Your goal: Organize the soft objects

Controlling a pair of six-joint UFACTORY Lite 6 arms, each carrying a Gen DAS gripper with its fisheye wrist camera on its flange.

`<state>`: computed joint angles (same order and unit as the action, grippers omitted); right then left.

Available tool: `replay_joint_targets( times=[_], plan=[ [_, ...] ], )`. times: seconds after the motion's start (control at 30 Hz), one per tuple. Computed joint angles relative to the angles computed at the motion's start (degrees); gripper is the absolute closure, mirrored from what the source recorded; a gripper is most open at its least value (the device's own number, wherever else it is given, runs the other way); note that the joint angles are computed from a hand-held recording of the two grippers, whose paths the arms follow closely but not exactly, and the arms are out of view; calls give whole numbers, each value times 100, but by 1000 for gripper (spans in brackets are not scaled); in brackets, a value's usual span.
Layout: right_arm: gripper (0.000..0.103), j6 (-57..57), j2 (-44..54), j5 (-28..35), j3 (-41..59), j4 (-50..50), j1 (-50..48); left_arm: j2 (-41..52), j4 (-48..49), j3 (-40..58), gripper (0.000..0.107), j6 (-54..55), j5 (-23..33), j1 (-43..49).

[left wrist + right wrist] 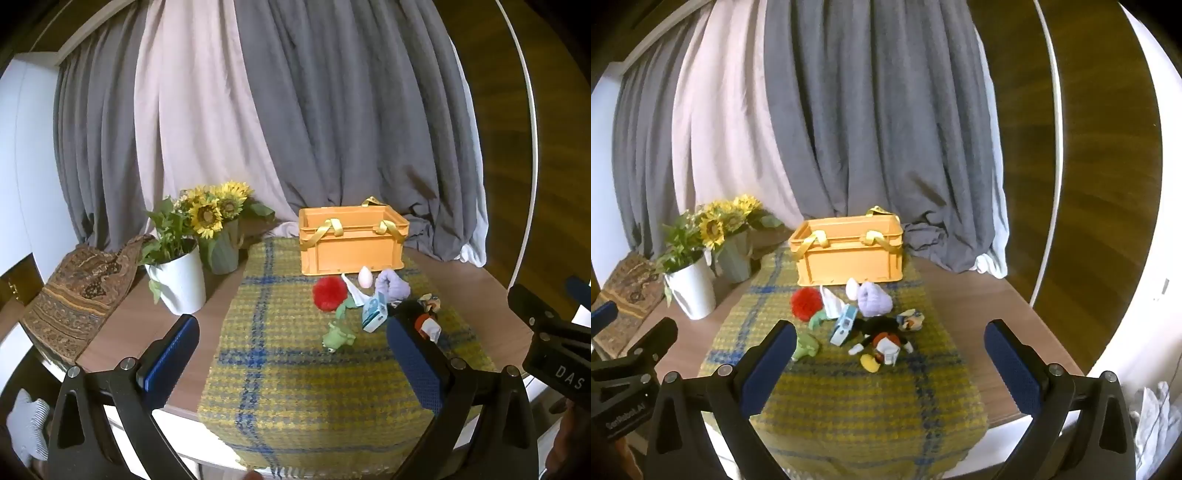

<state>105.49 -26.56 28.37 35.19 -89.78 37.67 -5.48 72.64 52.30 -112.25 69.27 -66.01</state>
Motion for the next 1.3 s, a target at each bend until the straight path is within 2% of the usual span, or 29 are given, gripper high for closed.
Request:
replay_joint_targets(
  times=[0.07,0.13,0.2,0.3,0.33,0.43,0.63,0.83,1.03,1.3],
  plan=[
    [0,85,-14,-50,-47,-76,-5,18,46,15,4,-25,51,-19],
    [0,170,-24,-57,-107,-160,20,-51,160,-110,4,-259,342,-245],
    [0,277,37,-90,-49,-213,-108,190,33,234,4,63,410,-224],
    [0,-128,-214,-10,-75,161,-90,122,63,319,4,105,419,-222],
    [0,-240,-284,-117,-82,253,-194,98,146,235,4,41,269,-110],
    [0,-539,-338,-241,-11,481,-346,58,230,190,4,-56,292,-128],
    [0,-100,-334,16,-137,126,-114,106,218,428,4,131,250,-52],
    [0,-313,-345,-61,-33,280,-206,92,278,424,4,36,291,-80],
    [0,-62,-351,177,-132,133,21,142,310,499,4,47,217,-31],
    [0,-97,-352,178,-102,176,8,219,409,445,4,-103,216,-59]
  ],
)
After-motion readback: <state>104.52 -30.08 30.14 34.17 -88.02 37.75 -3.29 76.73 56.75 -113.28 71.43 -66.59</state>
